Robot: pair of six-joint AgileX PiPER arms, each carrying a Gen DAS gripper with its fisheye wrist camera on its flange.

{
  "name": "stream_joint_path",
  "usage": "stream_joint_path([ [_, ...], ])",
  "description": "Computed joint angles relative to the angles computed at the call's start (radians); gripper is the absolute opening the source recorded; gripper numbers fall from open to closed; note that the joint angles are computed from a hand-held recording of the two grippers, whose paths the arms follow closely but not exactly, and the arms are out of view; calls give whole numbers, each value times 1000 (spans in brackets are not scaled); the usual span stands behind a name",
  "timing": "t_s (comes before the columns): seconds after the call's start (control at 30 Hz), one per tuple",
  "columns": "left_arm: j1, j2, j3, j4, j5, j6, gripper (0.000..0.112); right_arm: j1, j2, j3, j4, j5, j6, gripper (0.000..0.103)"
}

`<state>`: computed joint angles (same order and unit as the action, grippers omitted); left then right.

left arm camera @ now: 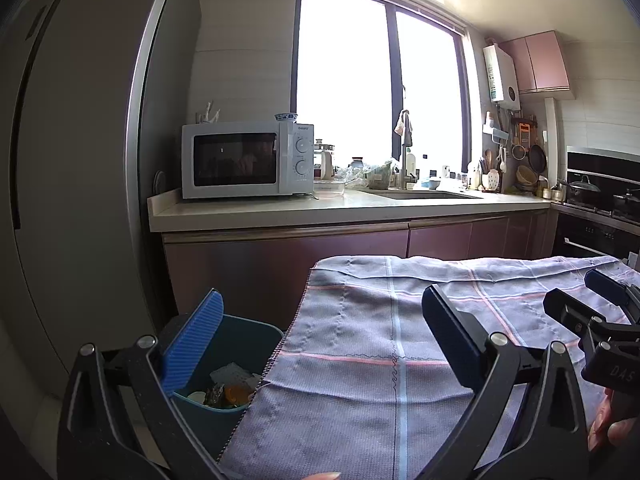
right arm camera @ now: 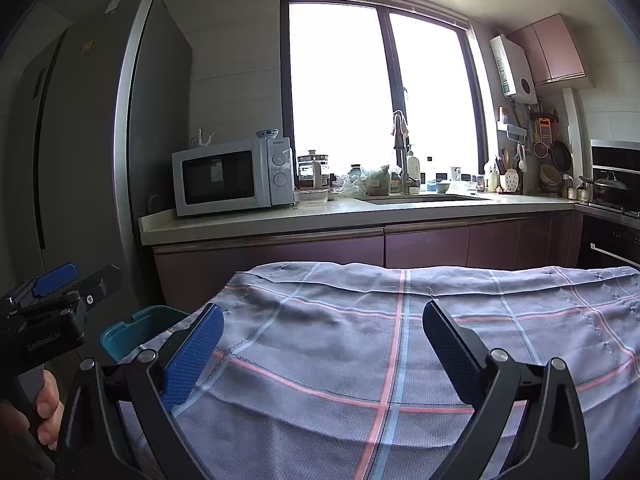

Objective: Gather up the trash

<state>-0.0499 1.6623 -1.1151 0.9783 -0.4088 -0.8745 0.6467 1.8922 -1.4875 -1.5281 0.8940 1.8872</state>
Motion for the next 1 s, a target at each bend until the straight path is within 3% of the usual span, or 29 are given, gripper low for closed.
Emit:
stream_joint_path([
  [1.0, -2, -3, 10, -34, 5, 31, 98, -1, -12, 26, -9, 12, 19, 96],
])
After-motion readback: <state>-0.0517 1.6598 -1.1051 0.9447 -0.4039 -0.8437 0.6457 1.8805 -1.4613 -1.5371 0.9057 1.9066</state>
